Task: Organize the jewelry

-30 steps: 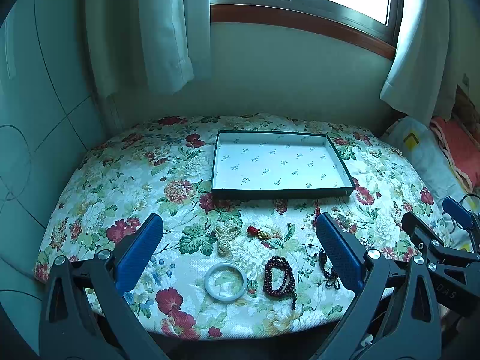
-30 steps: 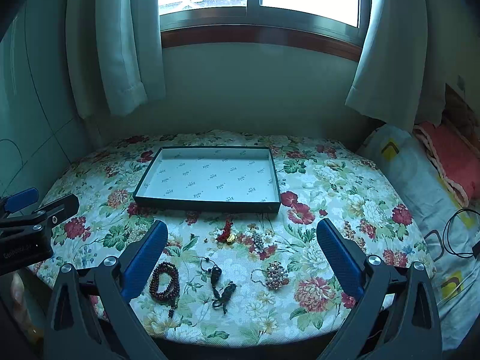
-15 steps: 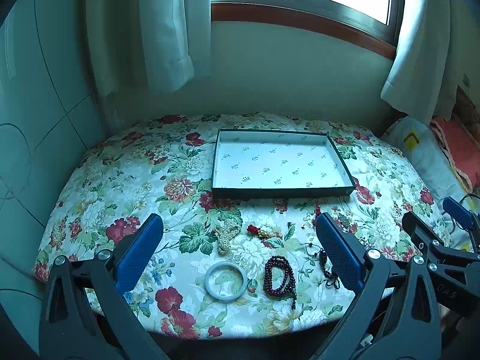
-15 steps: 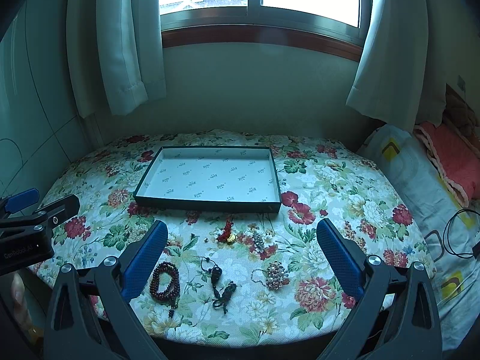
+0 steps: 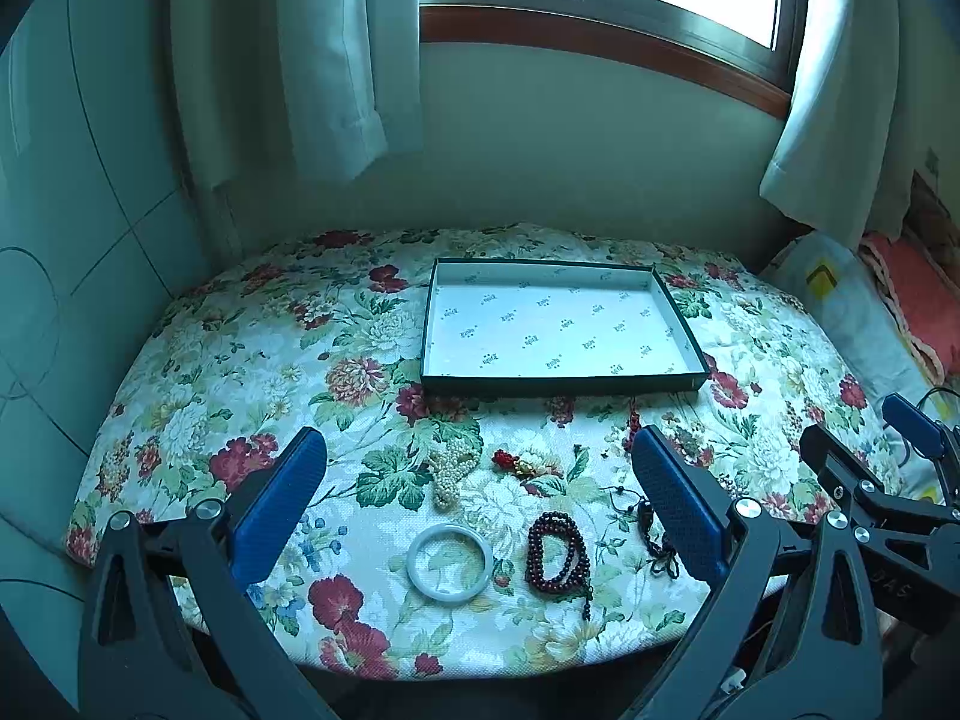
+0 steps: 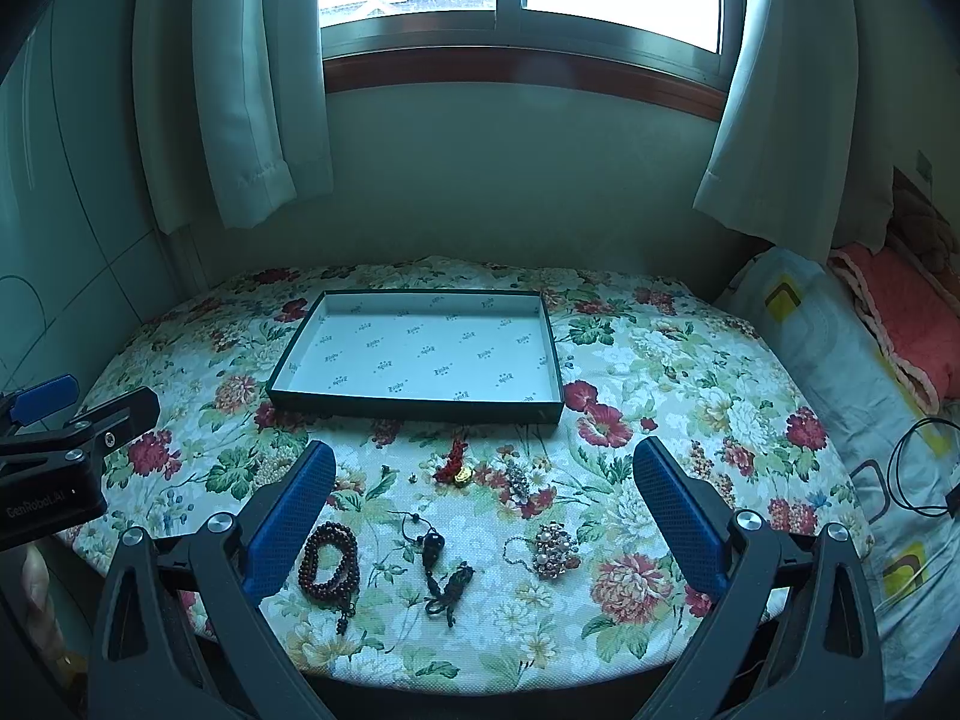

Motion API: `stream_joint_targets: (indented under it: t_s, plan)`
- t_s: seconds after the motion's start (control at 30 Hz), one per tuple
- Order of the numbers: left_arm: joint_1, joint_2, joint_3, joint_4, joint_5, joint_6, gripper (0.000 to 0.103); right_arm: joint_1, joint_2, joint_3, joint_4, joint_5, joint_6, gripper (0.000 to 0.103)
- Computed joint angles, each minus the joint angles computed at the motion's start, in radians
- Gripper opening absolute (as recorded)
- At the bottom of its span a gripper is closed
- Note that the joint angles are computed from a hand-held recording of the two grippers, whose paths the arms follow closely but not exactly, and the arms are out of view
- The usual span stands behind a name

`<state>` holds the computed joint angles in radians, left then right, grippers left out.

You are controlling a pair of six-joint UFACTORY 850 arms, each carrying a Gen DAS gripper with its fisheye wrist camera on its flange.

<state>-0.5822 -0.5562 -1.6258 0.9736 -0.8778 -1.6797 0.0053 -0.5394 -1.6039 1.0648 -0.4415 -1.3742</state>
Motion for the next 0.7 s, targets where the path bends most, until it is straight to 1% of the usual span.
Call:
stream_joint_targets:
  t_s: [0.1,0.27,0.4,0.5,0.57,0.63,0.7]
  plan:
    - [0.001,-0.005,0.0,-0.005,0.005,0.0,0.101,0.001,-0.003,0.005,-0.002,0.005,0.0,0.099]
    - [0.017,-0.024,0.005,-0.034,0.03,0.019,0.101,-0.002,-0.05,-0.021,-0.057,0.01,0.045,0.099]
    - [0.045,-0.038,0.035,-0.098,0.102,0.048,0.101,-0.008,-0.12,-0.065,-0.162,0.006,0.153,0.099]
    - [0.069,-0.049,0.065,-0.159,0.149,0.074,0.101,-0.011,-0.188,-0.105,-0.289,0.008,0.275,0.099]
    - [0.081,-0.056,0.081,-0.185,0.157,0.082,0.101,-0.014,-0.237,-0.14,-0.382,-0.007,0.365,0.099]
    - [0.089,-0.064,0.093,-0.204,0.162,0.09,0.101,-0.018,-0.271,-0.161,-0.413,-0.022,0.398,0.098]
    - [0.098,-0.07,0.107,-0.217,0.164,0.092,0.094,-0.02,-0.297,-0.189,-0.428,-0.034,0.415,0.098]
